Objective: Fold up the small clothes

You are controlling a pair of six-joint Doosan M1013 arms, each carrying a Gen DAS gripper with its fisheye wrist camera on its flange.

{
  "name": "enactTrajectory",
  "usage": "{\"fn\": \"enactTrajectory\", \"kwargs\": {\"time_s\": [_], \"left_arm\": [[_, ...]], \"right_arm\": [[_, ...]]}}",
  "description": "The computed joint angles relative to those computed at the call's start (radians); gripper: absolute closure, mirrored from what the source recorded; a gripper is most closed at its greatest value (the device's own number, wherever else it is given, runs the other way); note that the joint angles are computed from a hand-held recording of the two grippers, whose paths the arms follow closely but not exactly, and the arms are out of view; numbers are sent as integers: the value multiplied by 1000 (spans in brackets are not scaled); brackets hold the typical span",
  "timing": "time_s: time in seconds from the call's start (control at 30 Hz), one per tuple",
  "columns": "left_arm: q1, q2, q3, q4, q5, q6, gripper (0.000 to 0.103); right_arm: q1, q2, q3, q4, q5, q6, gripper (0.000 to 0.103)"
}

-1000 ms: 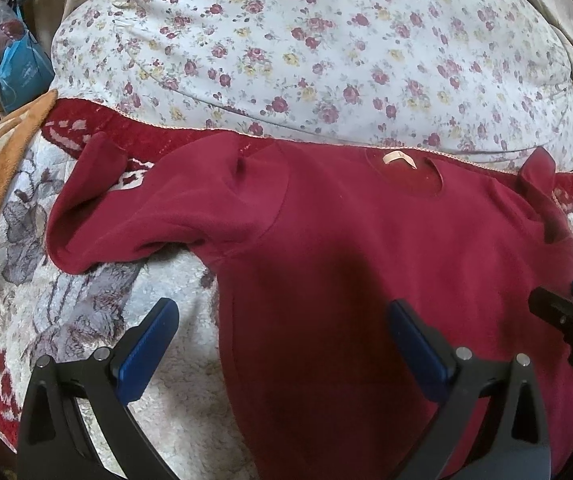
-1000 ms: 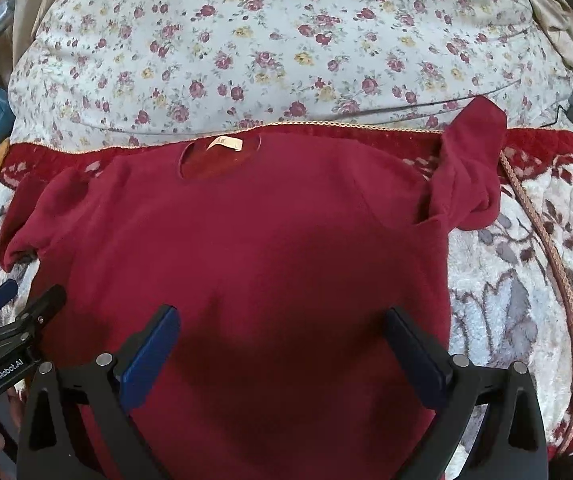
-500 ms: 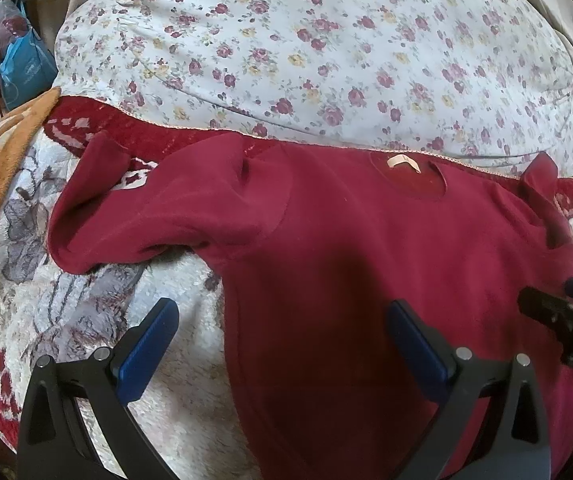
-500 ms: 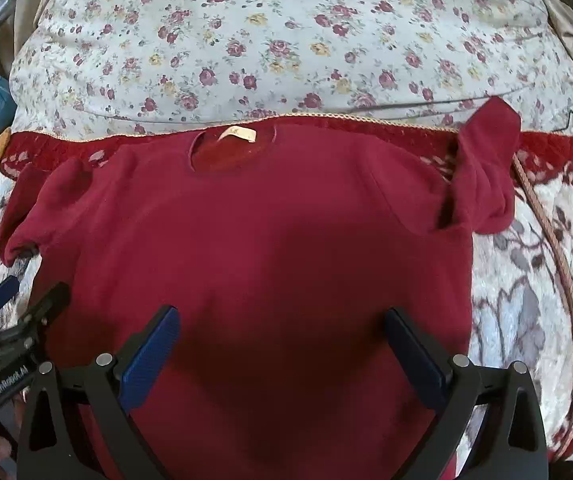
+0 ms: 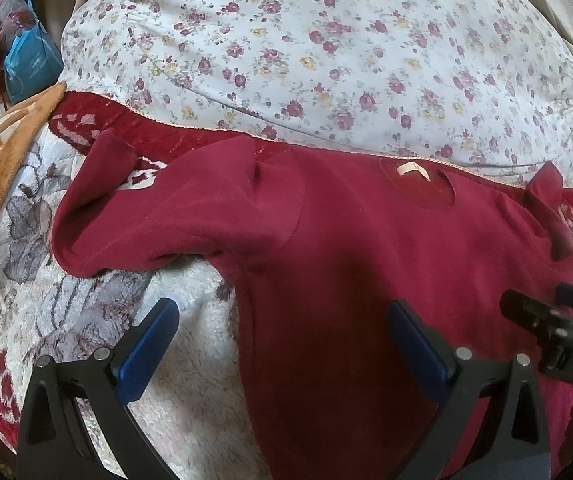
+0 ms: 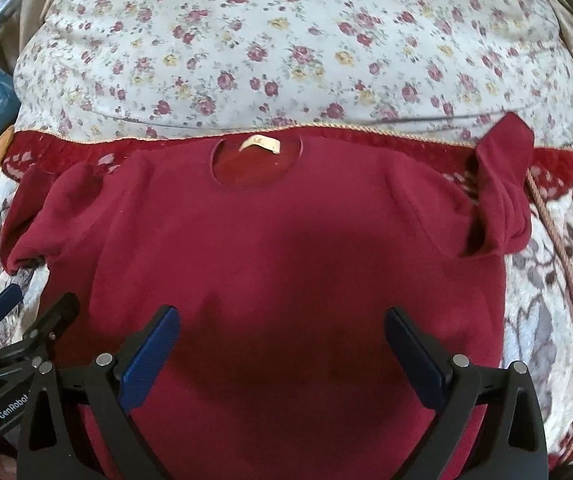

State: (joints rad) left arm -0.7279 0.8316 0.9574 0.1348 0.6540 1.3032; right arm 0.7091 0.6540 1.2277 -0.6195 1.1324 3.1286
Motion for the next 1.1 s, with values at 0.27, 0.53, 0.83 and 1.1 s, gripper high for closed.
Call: {"fn": "enactTrajectory", "kwargs": {"time_s": [0.27, 0.53, 0.83, 1.1], "left_arm": [[-4, 2, -1, 11, -2, 5, 0], [-5, -2, 5, 36, -14, -23, 0], [-5, -1, 4, 46, -12, -30, 0], [-4, 6, -7, 44, -2, -36, 0]], "right_arm": [[2, -3, 9, -9, -1, 3, 0], [4, -10, 26, -18, -26, 33, 0], [1, -2, 17, 4, -44, 0, 0], [-2, -5, 27, 0, -65, 1, 0]]}}
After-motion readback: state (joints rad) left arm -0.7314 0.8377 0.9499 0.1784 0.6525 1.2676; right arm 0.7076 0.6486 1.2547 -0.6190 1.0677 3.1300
